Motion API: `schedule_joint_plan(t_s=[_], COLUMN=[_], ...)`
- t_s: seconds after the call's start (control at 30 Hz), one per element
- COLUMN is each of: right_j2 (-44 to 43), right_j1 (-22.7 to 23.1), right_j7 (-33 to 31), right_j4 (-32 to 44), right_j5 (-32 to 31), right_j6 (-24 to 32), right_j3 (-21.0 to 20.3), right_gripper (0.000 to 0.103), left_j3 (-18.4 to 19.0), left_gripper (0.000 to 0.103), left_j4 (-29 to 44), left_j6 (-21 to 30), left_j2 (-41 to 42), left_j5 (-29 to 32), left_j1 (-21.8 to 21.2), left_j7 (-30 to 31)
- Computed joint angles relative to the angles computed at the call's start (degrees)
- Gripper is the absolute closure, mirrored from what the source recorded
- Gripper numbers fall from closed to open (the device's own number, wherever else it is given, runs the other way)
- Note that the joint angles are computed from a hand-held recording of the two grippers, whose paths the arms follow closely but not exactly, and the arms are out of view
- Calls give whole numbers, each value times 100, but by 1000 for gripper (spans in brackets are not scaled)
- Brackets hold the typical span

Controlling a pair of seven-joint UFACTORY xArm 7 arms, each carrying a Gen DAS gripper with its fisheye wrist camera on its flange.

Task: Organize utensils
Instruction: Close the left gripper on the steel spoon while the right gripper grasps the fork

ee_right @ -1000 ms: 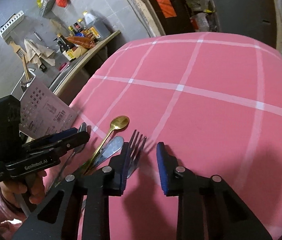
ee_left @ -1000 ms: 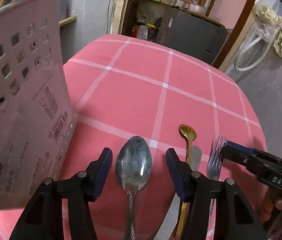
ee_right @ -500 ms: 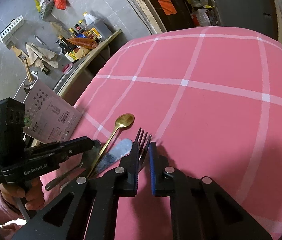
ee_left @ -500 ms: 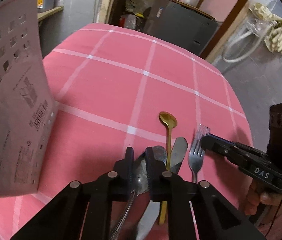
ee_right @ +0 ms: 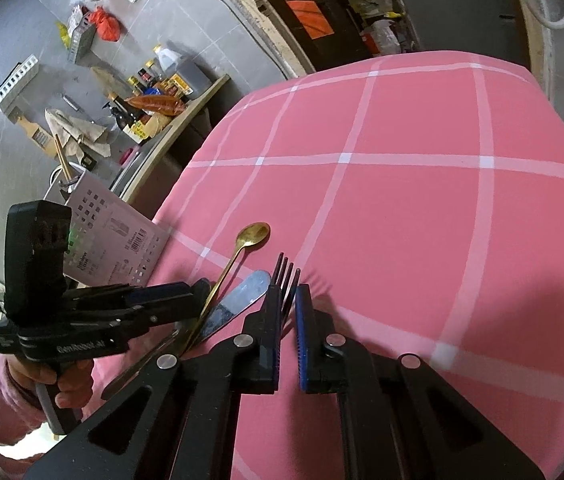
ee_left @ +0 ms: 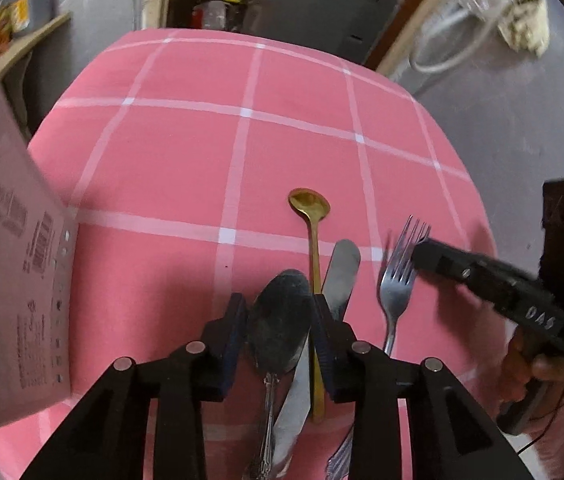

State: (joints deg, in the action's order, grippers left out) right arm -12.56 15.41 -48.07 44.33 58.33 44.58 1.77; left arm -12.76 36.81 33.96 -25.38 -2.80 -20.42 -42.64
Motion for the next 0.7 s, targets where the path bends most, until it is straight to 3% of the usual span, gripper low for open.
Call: schedule_joint_plan(t_s=[0.03,0.1,0.5,0.7], right_j2=[-60,-163,-538,-124], right_j1=[-6,-2,166,141], right_j7=[47,101,581,529], right_j4=[-46,-138,-494,-179], right_j5=[-26,-55,-164,-73], right_j6=[-18,-48,-251,-58], right_j3=[10,9,-108,-131], right_gripper=[99,99,100,86], left_j3=[44,106,352,523], left_gripper=[79,95,97,97], left_j4=[15,74,-6,-257], left_j6=[-6,89,442,224], left_j2=[17,62,-204,-327], left_j5=[-68,-173,-906,-1434], left_j1=[-44,-85,-323,-418], left_j7=[55,129,718,949])
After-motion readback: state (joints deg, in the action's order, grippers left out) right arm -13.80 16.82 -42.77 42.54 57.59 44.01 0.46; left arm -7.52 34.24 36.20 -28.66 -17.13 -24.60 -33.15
